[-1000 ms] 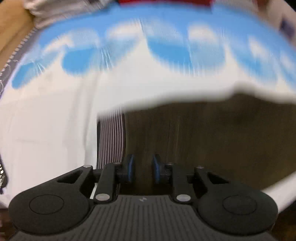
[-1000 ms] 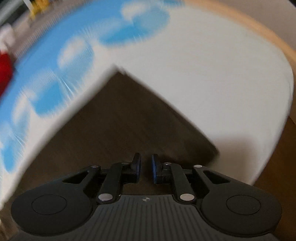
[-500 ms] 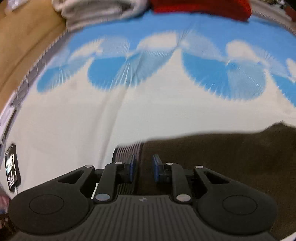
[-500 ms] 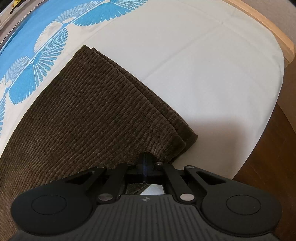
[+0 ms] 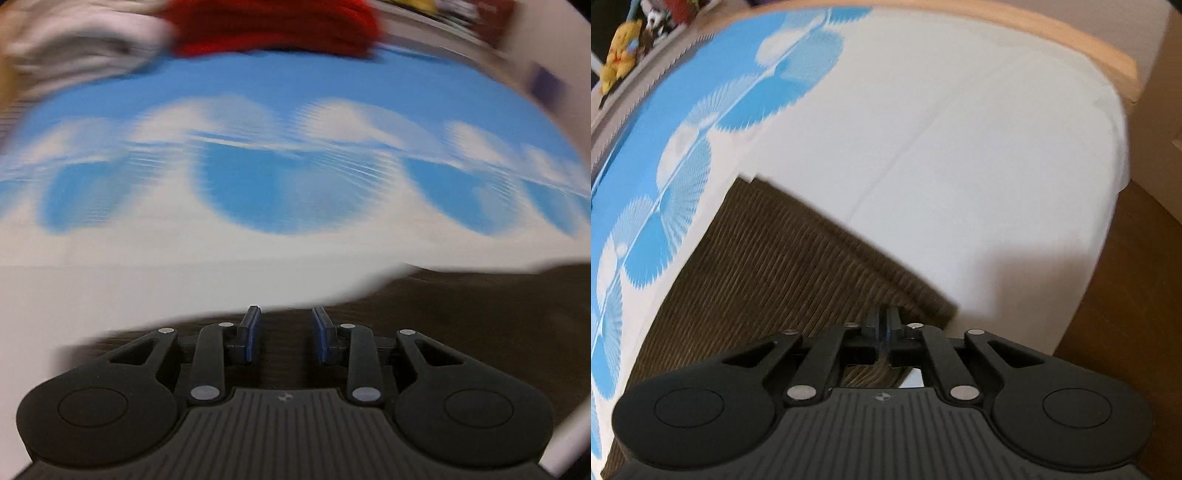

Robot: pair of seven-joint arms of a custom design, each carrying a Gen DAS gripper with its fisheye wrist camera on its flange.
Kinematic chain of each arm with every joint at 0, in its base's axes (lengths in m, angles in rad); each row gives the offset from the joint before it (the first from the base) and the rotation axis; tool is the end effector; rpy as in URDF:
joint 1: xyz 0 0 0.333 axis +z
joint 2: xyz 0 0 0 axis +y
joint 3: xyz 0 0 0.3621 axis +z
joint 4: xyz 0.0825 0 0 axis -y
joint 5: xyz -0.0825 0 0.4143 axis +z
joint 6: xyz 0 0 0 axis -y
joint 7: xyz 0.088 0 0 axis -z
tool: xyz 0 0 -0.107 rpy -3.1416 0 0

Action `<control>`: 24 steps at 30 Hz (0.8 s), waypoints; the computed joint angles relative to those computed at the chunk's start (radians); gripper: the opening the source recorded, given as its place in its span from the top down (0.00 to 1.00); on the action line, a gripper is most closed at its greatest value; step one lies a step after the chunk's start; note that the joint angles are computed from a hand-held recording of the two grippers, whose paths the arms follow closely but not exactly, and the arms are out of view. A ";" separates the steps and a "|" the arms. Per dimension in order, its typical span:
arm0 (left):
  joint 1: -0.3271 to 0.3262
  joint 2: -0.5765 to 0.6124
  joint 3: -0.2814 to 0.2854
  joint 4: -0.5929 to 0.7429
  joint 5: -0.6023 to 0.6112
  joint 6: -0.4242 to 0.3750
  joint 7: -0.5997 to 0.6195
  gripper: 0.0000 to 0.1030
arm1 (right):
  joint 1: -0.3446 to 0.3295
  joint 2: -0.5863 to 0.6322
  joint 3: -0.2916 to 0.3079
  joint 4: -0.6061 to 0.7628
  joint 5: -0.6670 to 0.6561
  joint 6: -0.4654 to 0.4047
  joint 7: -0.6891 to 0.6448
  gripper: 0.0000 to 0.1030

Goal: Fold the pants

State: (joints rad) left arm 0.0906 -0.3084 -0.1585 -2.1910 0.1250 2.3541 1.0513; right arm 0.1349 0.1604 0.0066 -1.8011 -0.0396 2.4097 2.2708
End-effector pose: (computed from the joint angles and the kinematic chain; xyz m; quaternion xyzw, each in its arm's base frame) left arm 0.5147 -0.0422 0.5971 -0.8032 0.5439 -0.1664 0.1769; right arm 0.6727 0.0953 0.5375 -0.4824 0.8471 -0.0939 0.2020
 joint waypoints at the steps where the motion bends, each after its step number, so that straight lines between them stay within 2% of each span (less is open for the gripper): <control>1: -0.024 0.028 0.004 0.018 -0.034 0.007 0.042 0.69 | -0.004 -0.003 0.000 -0.005 0.005 0.004 -0.010 0.96; 2: -0.043 0.055 0.004 0.038 -0.056 0.009 0.083 0.73 | -0.010 -0.004 0.001 -0.011 0.022 0.010 -0.031 0.96; 4: -0.067 0.109 -0.003 0.074 -0.074 0.015 0.123 0.90 | -0.016 -0.002 0.003 -0.017 0.038 0.009 -0.061 0.96; 6: -0.071 0.157 -0.004 0.094 -0.062 0.019 0.111 0.90 | -0.016 0.006 0.004 -0.018 0.033 0.001 -0.089 1.00; 9: -0.075 0.235 -0.007 0.141 0.018 -0.019 0.031 0.90 | -0.013 0.006 0.002 -0.019 0.019 -0.004 -0.101 1.00; 13: -0.092 0.281 0.009 0.154 0.105 0.001 -0.066 0.89 | -0.010 0.008 0.000 -0.016 0.019 -0.009 -0.079 1.00; 15: -0.102 0.278 0.016 0.160 0.114 -0.021 -0.055 0.89 | -0.012 0.001 -0.001 -0.025 0.030 0.003 -0.068 1.00; 17: -0.108 0.271 0.020 0.177 0.087 -0.070 -0.041 0.85 | -0.019 -0.011 -0.001 -0.044 0.060 0.037 -0.059 1.00; 18: -0.111 0.263 0.021 0.188 0.079 -0.105 -0.043 0.77 | -0.020 -0.025 -0.007 -0.065 0.056 0.066 -0.027 0.94; 19: -0.114 0.248 0.018 0.187 0.087 -0.112 -0.046 0.77 | -0.015 -0.035 -0.017 -0.077 0.023 0.082 0.026 0.88; 21: -0.118 0.202 0.014 0.152 0.098 -0.039 -0.029 0.77 | -0.009 -0.059 -0.035 -0.103 -0.060 0.106 0.144 0.59; 22: -0.119 0.188 0.016 0.136 0.074 0.005 -0.006 0.77 | -0.013 -0.070 -0.037 -0.119 -0.070 0.121 0.180 0.55; 24: -0.126 0.182 0.020 0.118 -0.012 0.066 0.056 0.77 | -0.030 -0.086 -0.030 -0.146 0.003 0.142 0.171 0.54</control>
State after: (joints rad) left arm -0.0349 -0.1268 -0.1381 -2.0730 0.1132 2.4203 1.1077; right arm 0.1049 0.0747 -0.0233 -1.9470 -0.0368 2.5520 2.4422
